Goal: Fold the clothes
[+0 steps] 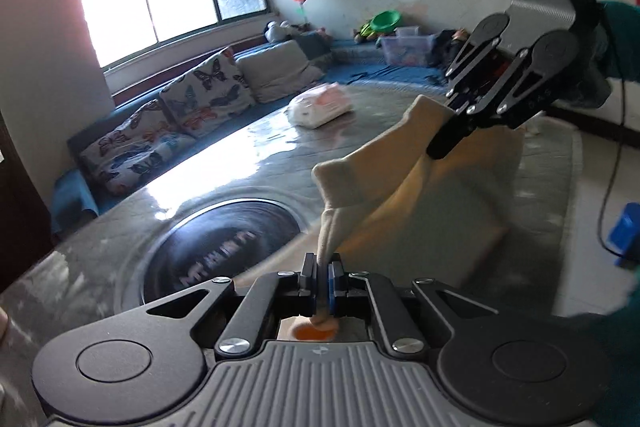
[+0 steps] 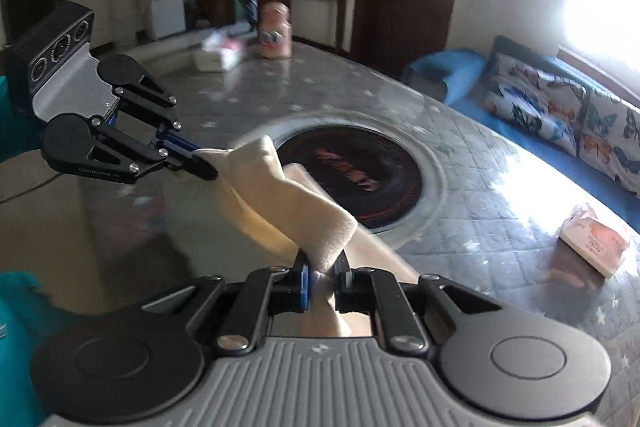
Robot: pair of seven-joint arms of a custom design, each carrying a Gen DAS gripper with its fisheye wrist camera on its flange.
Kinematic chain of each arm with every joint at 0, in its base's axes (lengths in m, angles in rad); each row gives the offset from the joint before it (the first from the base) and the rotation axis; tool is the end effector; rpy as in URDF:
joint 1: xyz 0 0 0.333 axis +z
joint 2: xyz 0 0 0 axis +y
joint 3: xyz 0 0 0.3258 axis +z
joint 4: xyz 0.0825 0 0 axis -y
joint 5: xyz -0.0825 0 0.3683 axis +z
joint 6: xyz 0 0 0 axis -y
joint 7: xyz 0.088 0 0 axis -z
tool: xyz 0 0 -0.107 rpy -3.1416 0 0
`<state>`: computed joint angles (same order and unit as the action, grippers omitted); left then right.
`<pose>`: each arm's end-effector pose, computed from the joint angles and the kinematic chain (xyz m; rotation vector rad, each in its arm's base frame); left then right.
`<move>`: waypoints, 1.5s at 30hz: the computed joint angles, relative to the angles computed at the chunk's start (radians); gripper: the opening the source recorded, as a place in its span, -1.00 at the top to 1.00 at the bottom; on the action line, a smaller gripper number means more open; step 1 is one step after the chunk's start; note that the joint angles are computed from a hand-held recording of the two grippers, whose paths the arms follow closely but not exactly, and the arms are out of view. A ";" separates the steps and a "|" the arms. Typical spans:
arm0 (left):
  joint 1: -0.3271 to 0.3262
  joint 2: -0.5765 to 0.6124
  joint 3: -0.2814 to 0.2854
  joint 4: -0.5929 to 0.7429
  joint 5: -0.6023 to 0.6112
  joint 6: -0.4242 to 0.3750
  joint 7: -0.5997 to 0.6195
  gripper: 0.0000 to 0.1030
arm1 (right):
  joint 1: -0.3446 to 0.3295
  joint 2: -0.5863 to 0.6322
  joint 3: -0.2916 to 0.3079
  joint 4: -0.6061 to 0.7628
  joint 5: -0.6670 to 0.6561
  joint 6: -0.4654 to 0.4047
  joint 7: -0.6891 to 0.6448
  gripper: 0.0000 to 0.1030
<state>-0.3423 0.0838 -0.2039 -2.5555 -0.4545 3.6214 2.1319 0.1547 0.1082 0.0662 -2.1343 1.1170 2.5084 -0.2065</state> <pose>0.4445 -0.2035 0.3751 -1.1056 2.0584 -0.8639 0.5550 0.1169 0.4000 -2.3107 0.5018 -0.2783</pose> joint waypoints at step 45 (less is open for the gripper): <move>-0.384 0.376 0.438 0.428 -0.281 -0.186 -0.167 0.49 | -0.039 0.264 0.160 0.129 0.307 0.231 -0.068 0.59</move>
<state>-0.7259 0.4602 0.2345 -2.1271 -0.7356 3.4357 1.9649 0.1154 0.3725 0.2265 -2.0050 1.4235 2.7398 -0.2746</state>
